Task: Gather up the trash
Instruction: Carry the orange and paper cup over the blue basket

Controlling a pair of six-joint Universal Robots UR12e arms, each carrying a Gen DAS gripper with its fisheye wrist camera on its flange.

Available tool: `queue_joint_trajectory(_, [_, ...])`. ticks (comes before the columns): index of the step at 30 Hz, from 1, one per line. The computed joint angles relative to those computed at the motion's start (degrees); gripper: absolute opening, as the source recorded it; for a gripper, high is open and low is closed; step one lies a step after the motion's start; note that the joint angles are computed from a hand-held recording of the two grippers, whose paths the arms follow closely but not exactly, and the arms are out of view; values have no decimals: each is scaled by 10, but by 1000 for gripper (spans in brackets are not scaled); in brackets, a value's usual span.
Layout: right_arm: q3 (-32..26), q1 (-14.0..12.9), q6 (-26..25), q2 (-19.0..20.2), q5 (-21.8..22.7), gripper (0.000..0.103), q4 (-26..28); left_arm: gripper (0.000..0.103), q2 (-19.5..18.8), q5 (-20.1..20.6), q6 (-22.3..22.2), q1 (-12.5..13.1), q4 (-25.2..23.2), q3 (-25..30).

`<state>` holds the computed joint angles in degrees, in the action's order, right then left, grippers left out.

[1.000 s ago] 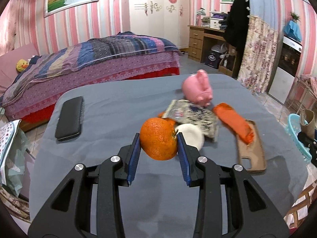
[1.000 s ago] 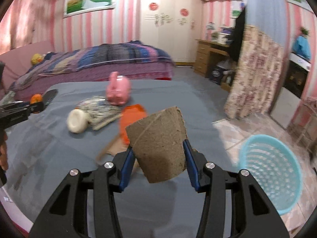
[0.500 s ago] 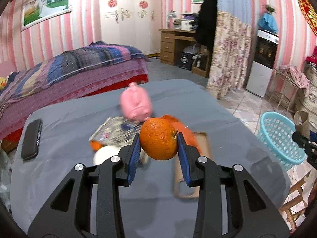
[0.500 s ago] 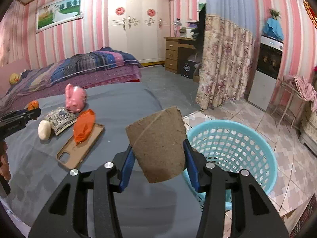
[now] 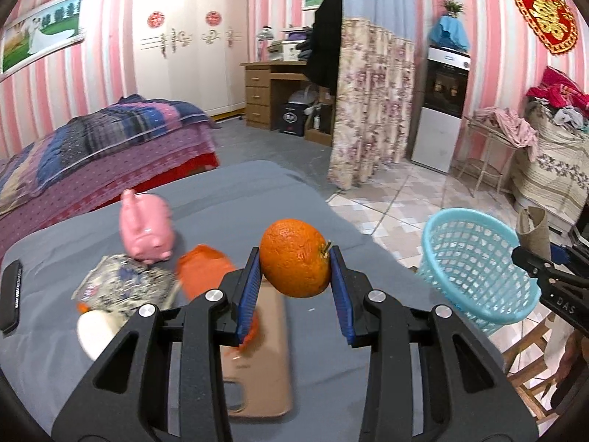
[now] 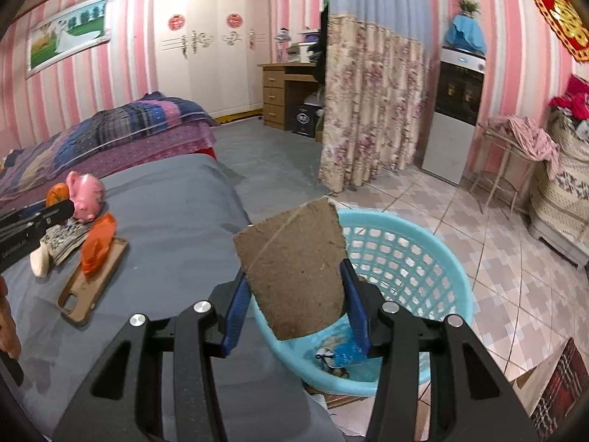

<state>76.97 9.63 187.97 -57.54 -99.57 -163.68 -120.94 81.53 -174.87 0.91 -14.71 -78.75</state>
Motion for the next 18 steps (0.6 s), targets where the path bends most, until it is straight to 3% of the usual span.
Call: queue_joint_trajectory(18, [1,-27,71,5,-16,47,16,36,-44,-46,22,-35,-40,59])
